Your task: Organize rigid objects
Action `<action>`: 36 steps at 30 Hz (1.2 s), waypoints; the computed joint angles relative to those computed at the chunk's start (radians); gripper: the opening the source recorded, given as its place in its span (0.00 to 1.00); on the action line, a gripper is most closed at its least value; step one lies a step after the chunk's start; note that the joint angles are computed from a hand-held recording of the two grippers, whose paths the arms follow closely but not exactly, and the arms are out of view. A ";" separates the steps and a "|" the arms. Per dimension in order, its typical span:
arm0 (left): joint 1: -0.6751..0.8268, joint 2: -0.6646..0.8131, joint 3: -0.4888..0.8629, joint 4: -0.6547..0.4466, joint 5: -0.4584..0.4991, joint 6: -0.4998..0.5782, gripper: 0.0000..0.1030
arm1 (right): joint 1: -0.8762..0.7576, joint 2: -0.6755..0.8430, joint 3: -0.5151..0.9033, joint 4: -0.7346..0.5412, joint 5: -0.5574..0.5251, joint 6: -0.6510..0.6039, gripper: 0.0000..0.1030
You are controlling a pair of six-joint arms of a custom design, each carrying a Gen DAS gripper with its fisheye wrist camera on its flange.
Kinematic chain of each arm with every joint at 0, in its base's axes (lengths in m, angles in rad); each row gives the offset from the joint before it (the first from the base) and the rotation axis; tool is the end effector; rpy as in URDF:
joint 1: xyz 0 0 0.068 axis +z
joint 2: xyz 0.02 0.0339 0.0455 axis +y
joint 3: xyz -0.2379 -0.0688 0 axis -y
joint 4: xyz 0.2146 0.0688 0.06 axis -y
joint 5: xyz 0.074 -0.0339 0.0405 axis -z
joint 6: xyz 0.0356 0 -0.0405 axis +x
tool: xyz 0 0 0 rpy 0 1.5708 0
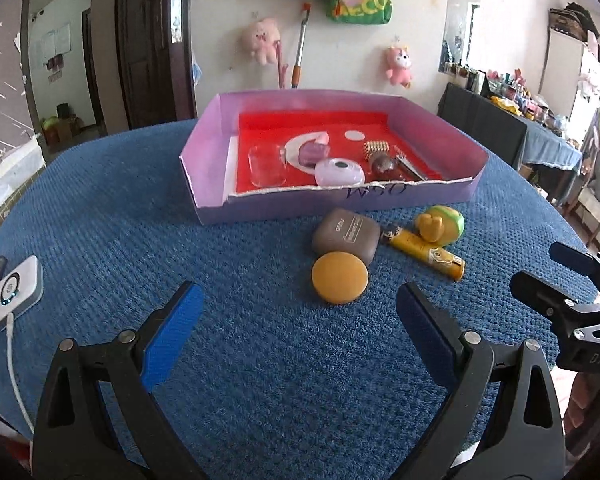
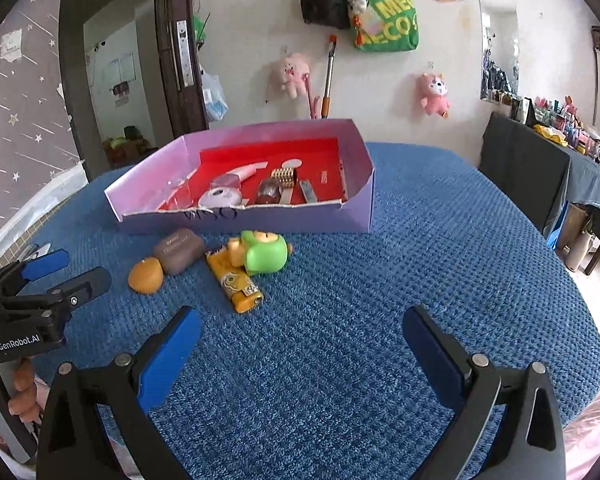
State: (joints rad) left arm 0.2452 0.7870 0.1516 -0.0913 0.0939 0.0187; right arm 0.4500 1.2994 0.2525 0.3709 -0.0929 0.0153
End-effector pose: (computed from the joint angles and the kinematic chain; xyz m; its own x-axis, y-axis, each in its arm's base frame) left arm 0.1387 0.0313 0.1302 -0.6477 -0.1429 -0.7484 -0.1616 0.9857 -0.0483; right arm 0.1795 0.0904 0.1184 -0.5709 -0.2589 -0.7791 -0.4896 0.8692 0.0700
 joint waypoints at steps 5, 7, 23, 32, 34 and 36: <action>0.011 0.100 0.019 0.043 0.021 0.007 0.96 | 0.007 0.054 0.030 0.005 -0.002 -0.003 1.00; 0.004 0.143 0.029 0.059 0.010 0.012 0.96 | 0.012 0.077 0.041 0.009 0.000 -0.010 1.00; 0.055 0.439 0.155 0.125 0.087 0.098 0.90 | 0.020 0.355 0.303 -0.132 -0.073 -0.090 0.92; 0.018 0.547 0.195 0.156 0.086 0.136 0.73 | 0.046 0.452 0.423 -0.204 -0.081 -0.135 0.78; 0.012 0.559 0.200 0.167 0.081 0.140 0.70 | 0.052 0.462 0.441 -0.216 -0.084 -0.147 0.73; 0.006 0.566 0.208 0.166 0.080 0.144 0.67 | 0.060 0.469 0.455 -0.228 -0.084 -0.156 0.70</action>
State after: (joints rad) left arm 0.2514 1.3535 0.3593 0.0751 0.1741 0.1626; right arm 0.5103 1.7680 0.7079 0.1428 -0.1769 -0.1407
